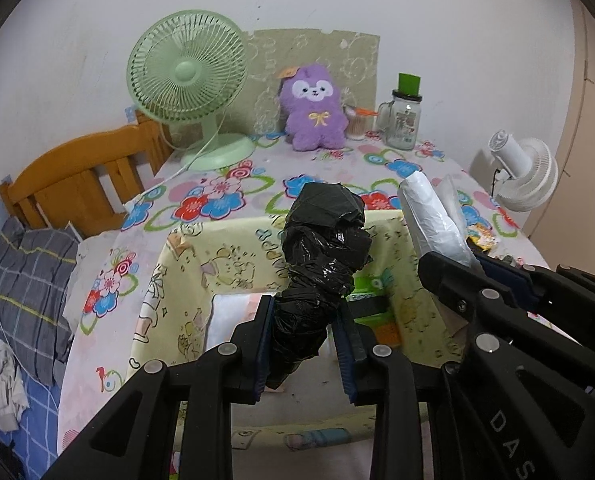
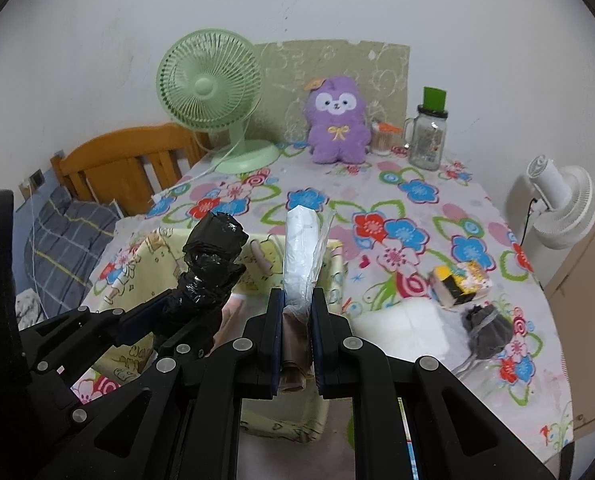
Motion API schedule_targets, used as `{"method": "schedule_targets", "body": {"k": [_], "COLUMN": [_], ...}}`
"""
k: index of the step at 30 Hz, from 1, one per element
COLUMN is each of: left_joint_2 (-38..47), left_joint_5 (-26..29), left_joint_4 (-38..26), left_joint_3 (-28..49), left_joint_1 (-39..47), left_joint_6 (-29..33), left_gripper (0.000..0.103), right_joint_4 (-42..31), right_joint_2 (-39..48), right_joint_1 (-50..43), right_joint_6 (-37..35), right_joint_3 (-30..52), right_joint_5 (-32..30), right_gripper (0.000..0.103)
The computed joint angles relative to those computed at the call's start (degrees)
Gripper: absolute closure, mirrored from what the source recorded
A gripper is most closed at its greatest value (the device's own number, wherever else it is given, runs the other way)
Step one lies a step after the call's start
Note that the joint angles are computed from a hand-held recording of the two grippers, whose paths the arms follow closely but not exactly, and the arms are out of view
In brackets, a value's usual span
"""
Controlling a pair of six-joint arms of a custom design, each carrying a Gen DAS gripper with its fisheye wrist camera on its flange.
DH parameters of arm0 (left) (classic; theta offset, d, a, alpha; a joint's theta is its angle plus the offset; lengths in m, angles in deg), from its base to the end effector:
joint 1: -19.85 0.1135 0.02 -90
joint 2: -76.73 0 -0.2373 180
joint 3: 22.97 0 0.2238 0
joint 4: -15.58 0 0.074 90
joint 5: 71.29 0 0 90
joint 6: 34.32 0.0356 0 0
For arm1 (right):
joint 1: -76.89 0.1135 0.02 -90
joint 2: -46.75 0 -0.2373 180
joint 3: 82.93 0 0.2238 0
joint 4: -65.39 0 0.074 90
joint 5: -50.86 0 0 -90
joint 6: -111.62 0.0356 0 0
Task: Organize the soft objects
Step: 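Lower the black bag with the left tool while the right tool lowers the white roll into the box, then open both tools to release the bag and roll inside the box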
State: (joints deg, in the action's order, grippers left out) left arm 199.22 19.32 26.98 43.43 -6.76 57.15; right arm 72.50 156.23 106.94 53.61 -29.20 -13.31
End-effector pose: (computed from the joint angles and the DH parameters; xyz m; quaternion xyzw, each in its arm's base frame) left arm 0.3130 -0.1572 0.0508 0.2259 0.8948 -0.0886 0.3749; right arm 0.2633 0.1344 0.0726 0.0944 0.9104 -0.0018 0.4027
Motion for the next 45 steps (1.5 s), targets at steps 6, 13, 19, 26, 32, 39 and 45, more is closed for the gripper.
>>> {"method": "schedule_targets", "body": {"k": [6,13,19,26,32,39,45], "left_joint_2": [2.4,4.4,4.7,2.0,-0.5,-3.3,-5.9], "left_joint_5": [0.4,0.7,1.7,2.6,2.2,1.9,1.0], "left_joint_4": [-1.8,-3.4,-3.7,-1.4,0.3,1.2,2.9], "left_joint_3": [2.4,4.1,4.1,0.7,-1.8,-4.4,-7.2], "left_joint_1": [1.3,2.2,3.0,3.1,2.5,1.2,-0.4], "left_joint_6": [-0.1,0.5,0.5,0.7,-0.4,-1.0,-1.3], "left_gripper": [0.072,0.062,0.048,0.030,0.020,0.016,0.012], "right_joint_4": [-0.4,-3.4,-3.5,-4.4,-4.7,-4.8,-5.0], "right_joint_2": [3.6,7.0,7.9,6.8,4.5,0.7,-2.8], "right_joint_1": [-0.4,-1.4,-0.7,0.4,1.4,2.1,2.2], "right_joint_6": [-0.5,0.3,0.8,0.5,0.5,1.5,1.9], "right_joint_3": [3.1,6.9,7.5,7.3,5.5,2.1,-0.9], "right_joint_5": [-1.9,-3.6,-2.0,0.2,3.2,5.2,6.4], "right_gripper": [0.088,0.082,0.048,0.038,0.027,0.019,0.014]}}
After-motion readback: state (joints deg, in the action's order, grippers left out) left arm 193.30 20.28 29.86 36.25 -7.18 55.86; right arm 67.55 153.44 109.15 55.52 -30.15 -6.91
